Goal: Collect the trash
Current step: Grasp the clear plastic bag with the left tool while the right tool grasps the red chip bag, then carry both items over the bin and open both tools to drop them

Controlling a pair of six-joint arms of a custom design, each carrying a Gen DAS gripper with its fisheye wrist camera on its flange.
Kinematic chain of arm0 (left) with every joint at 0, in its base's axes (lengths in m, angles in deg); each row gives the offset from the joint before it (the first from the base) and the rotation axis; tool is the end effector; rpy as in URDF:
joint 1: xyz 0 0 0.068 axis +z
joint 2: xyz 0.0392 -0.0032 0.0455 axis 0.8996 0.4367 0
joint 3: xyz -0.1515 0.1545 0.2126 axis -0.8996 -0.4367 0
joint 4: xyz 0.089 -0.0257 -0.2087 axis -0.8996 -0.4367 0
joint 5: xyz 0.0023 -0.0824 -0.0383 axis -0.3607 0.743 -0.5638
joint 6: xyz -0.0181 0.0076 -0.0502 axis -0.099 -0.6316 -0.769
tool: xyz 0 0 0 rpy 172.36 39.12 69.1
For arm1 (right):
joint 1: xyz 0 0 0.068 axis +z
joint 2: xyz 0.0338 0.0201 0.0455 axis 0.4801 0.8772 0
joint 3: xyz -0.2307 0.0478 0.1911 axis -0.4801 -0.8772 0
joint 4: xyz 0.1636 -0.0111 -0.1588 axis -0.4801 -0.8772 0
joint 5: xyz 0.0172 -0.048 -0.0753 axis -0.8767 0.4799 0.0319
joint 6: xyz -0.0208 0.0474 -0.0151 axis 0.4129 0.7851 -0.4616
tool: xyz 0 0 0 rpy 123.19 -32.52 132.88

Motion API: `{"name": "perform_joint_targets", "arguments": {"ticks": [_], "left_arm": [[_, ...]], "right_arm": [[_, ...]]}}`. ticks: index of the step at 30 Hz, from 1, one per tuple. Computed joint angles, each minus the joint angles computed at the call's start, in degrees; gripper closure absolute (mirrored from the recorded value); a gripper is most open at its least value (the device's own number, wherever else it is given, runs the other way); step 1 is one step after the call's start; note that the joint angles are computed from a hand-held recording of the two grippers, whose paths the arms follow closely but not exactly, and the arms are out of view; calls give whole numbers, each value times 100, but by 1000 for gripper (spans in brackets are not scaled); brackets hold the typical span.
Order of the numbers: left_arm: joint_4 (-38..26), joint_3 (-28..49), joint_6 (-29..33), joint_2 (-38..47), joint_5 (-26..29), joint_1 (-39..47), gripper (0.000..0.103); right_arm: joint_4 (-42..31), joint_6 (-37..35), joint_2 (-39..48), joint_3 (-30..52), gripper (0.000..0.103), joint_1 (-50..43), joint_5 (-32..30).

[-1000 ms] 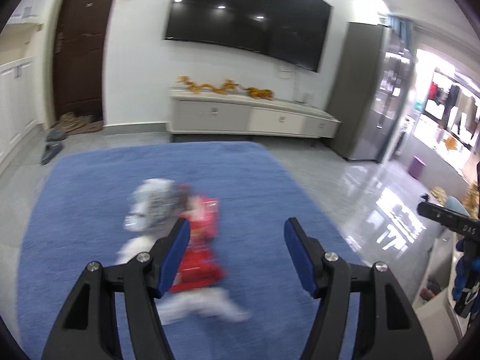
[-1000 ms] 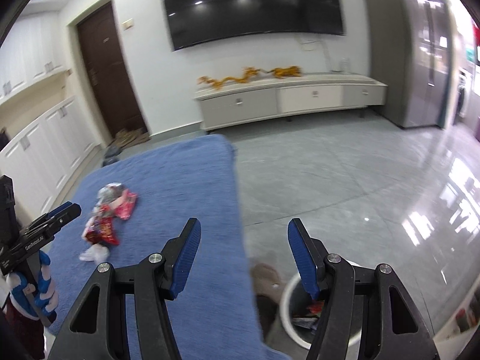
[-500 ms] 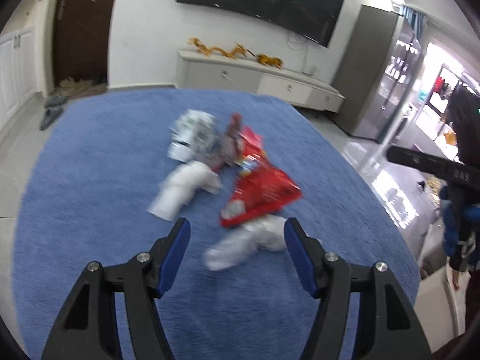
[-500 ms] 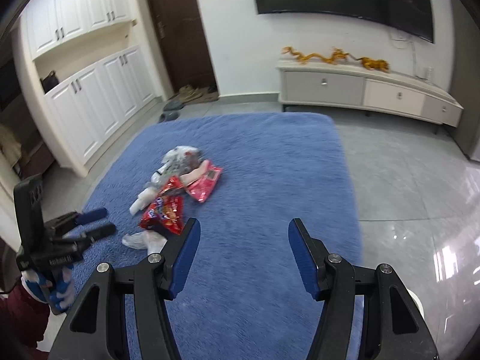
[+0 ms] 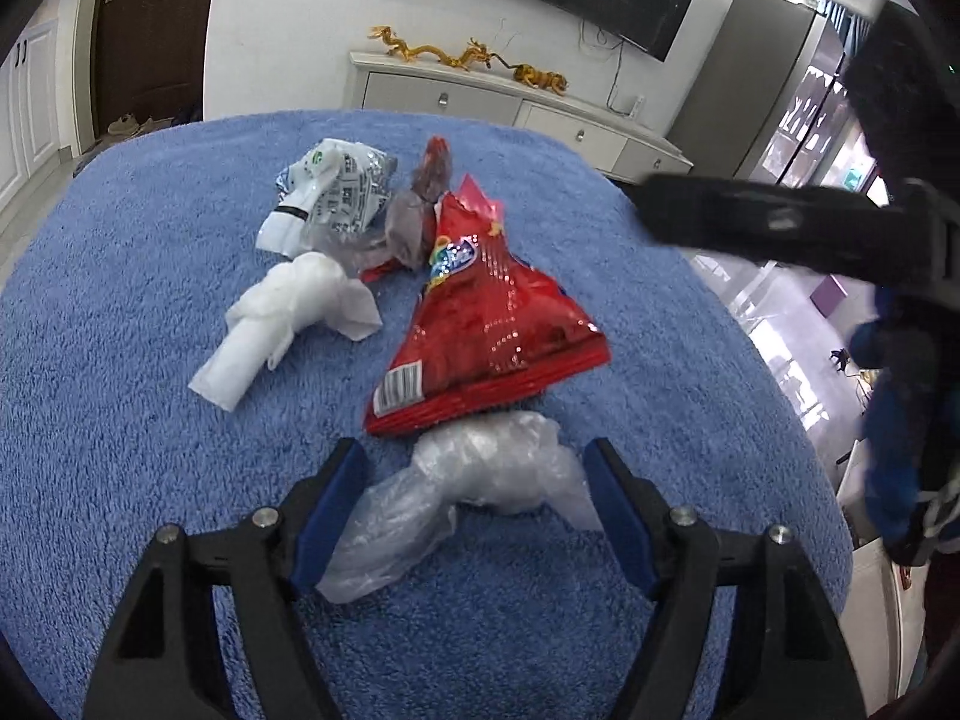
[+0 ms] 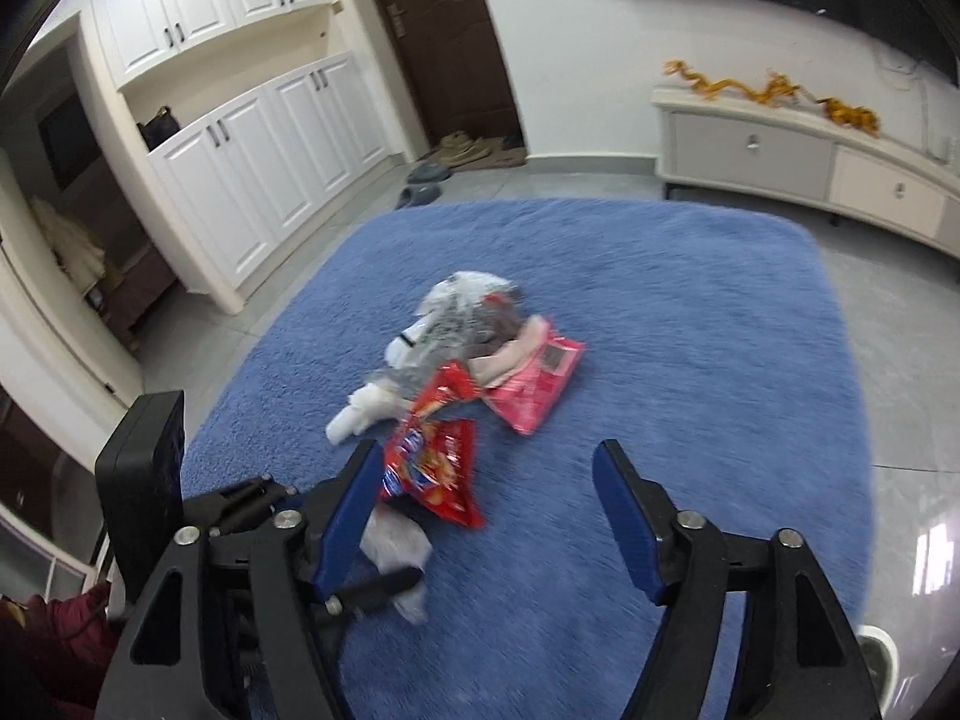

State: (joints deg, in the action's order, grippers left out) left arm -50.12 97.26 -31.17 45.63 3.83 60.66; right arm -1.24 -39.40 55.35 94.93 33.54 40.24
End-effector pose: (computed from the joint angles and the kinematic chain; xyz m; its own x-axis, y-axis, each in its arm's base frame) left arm 0.2913 -0.0327 0.2418 -0.7716 0.1448 -0.6194 0.3894 0.8775 -0.2799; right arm 0.3263 0.0412 0.2940 -0.7768 -0.1332 -0.6155 -0.3600 0.8958 0.2605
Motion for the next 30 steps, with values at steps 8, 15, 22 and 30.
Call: {"name": "perform_joint_targets", "arguments": {"ticks": [8,15,22,30], "left_arm": [[-18,-204,-7,-122,374,538,68],[-169,-425,81,-393,617,876,78],[-419,-664,330,-892,568,1076,81],[-943,-685,468,-1736,517,1140,81]], "right_arm": [[263,362,1100,349,25,493,-282],[437,695,1587,355,57,464,-810],[889,674,1057,-395,83,238,-986],[603,55,-209,-1141,85,-477,-1447]]}}
